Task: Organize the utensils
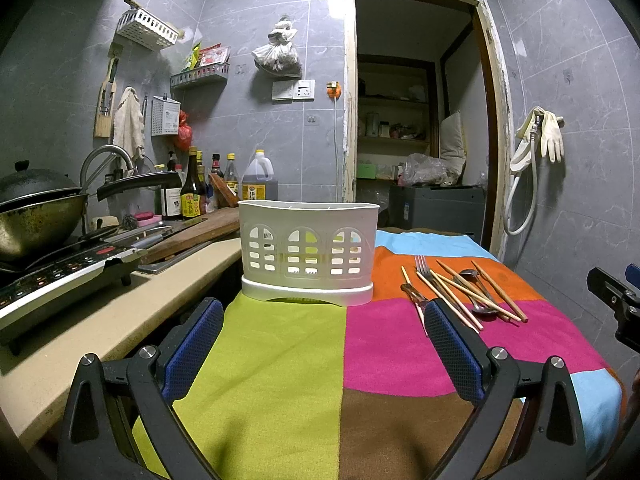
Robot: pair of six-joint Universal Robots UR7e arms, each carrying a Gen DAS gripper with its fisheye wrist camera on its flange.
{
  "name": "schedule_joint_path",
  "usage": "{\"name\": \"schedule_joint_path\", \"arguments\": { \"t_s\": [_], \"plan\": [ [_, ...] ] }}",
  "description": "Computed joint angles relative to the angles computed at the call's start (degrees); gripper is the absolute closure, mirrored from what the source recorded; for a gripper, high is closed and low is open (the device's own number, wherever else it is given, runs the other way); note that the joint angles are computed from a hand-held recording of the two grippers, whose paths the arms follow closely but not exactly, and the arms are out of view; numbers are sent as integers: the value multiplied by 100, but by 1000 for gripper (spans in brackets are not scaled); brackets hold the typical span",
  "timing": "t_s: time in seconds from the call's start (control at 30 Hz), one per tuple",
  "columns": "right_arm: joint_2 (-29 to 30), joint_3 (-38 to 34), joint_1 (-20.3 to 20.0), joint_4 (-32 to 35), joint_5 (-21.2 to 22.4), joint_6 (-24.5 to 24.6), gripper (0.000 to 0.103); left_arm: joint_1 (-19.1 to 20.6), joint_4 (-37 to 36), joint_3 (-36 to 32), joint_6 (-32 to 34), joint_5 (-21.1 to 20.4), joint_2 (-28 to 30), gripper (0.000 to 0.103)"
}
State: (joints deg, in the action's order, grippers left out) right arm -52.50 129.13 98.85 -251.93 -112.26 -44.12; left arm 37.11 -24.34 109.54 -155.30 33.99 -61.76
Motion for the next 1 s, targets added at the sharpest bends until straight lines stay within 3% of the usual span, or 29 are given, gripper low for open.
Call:
{"name": "schedule_joint_path", "arguments": {
  "t_s": [1.0],
  "plan": [
    [10,-8,-22,9,9,9,0,74,-38,-34,30,63,65,4]
  ]
}}
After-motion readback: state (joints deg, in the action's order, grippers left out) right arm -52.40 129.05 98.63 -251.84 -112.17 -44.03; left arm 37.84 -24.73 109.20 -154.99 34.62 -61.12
